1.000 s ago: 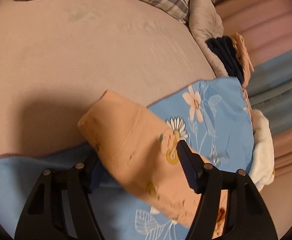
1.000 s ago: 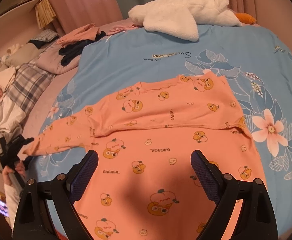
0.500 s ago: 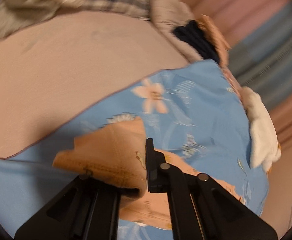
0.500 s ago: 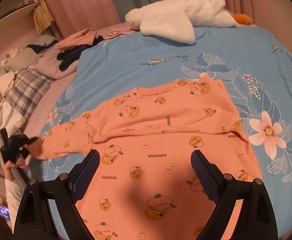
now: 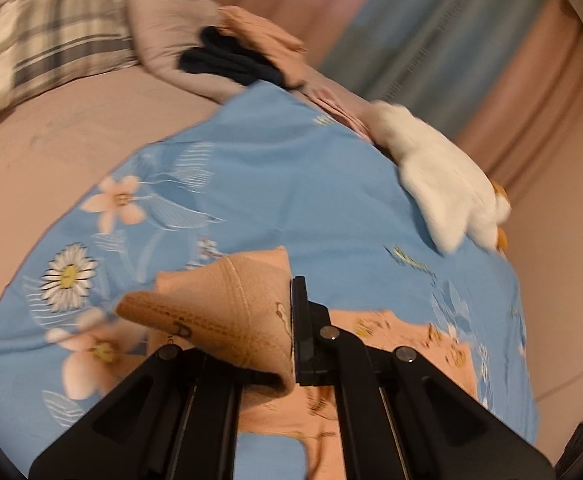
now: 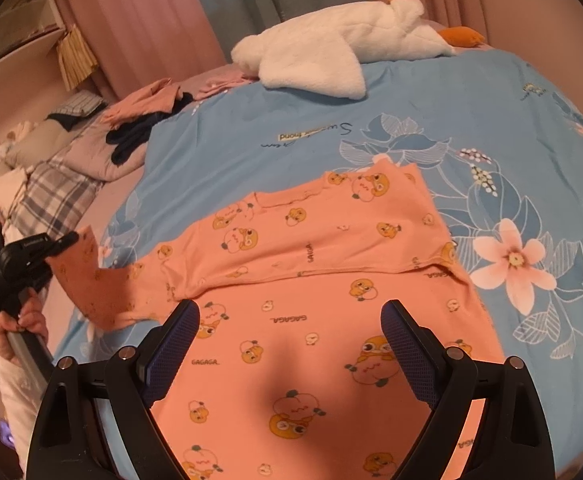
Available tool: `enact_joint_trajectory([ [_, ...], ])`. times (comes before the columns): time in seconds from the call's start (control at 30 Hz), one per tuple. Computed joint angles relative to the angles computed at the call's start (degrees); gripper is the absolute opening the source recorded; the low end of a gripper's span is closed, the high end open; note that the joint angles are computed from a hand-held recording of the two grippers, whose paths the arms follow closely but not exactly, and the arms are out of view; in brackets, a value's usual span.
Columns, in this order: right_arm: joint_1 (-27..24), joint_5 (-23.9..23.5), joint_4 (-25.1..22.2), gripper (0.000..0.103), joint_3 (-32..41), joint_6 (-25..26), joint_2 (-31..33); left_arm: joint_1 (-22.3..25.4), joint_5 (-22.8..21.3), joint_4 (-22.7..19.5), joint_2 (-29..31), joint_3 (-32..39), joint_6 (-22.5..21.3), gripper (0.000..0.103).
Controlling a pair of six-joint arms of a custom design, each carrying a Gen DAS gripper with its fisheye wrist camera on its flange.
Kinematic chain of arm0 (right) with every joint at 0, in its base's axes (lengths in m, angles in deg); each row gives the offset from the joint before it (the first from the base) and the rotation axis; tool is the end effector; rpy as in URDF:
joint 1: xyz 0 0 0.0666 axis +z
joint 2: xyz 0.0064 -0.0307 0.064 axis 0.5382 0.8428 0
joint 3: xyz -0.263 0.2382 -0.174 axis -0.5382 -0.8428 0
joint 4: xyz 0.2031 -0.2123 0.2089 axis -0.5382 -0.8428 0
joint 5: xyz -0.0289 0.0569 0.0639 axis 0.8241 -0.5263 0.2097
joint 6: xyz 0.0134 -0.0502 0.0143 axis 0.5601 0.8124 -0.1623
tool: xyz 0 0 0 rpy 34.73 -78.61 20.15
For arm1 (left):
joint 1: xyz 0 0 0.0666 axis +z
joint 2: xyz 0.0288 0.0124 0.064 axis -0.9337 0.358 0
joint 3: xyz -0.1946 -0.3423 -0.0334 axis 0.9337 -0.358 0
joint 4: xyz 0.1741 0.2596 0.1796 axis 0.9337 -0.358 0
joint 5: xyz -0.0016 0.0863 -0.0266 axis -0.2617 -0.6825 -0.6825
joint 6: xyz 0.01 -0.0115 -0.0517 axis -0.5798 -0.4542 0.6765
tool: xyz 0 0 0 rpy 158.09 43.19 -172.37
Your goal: Fold small clothes
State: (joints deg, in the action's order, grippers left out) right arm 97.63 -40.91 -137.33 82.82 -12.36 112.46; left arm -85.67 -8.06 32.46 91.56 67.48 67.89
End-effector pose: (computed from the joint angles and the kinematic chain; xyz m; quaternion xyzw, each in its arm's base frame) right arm 0.1850 0.3432 0.4689 0.2201 0.8948 0.1078 0.3732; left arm 0.4144 -0.1336 0.4925 -0.0049 0.8957 -0.2543 0.3647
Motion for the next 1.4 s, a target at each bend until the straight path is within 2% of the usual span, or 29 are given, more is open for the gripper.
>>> enact_joint_trajectory([
  [0.33,0.65,0.49,-1.51,0.093,-2.04,-3.71,-1.81,-8.27,1.20,-2.98,3.96,0.22,-6.60,0.001],
  [0.5,0.92,0.31,-2.06,0.093,-2.93,-5.34,-2.35,-11.47,0.00,-5.91,6.61,0.18,-8.68,0.002],
  [0.6,1.30,0.35,-3.03,0.093,-3.34,-6.42,-2.65,-12.86,-1.50,-6.48,7.21,0.17,-9.69,0.018],
  [0.67,1.57,0.50,-3.69,0.093,-3.73,-7.37,-2.99,-13.39,-0.88,-5.67,6.82,0.25,-9.79,0.038],
  [0.73,1.86,0.65,-4.30,0.093,-4.01,-8.51,-3.36,-13.89,-0.60,-4.80,6.67,0.77,-9.72,0.045],
  [0.83,2.22,1.11,-4.87,0.093,-4.57,-9.91,-3.91,-14.75,0.05,-5.12,7.06,2.06,-9.47,0.049],
  [0.97,2.94,1.85,-5.39,0.093,-5.23,-11.50,-4.56,-16.08,3.15,-6.05,7.74,2.77,-10.73,0.064],
  [1.07,3.18,1.86,-5.89,0.093,-5.76,-12.57,-4.91,-17.28,4.62,-7.25,8.47,2.65,-12.13,0.071],
  [1.2,3.30,1.53,-5.92,0.093,-6.92,-14.06,-5.76,-18.03,8.57,-8.96,9.66,2.43,-13.15,0.081],
  [1.27,3.40,1.46,-5.80,0.093,-7.48,-14.54,-6.12,-18.07,9.98,-8.67,9.44,1.90,-12.78,0.089],
  [1.4,3.22,0.66,-6.16,0.093,-8.20,-15.56,-6.45,-17.12,14.05,-8.86,8.44,0.82,-12.23,0.098],
])
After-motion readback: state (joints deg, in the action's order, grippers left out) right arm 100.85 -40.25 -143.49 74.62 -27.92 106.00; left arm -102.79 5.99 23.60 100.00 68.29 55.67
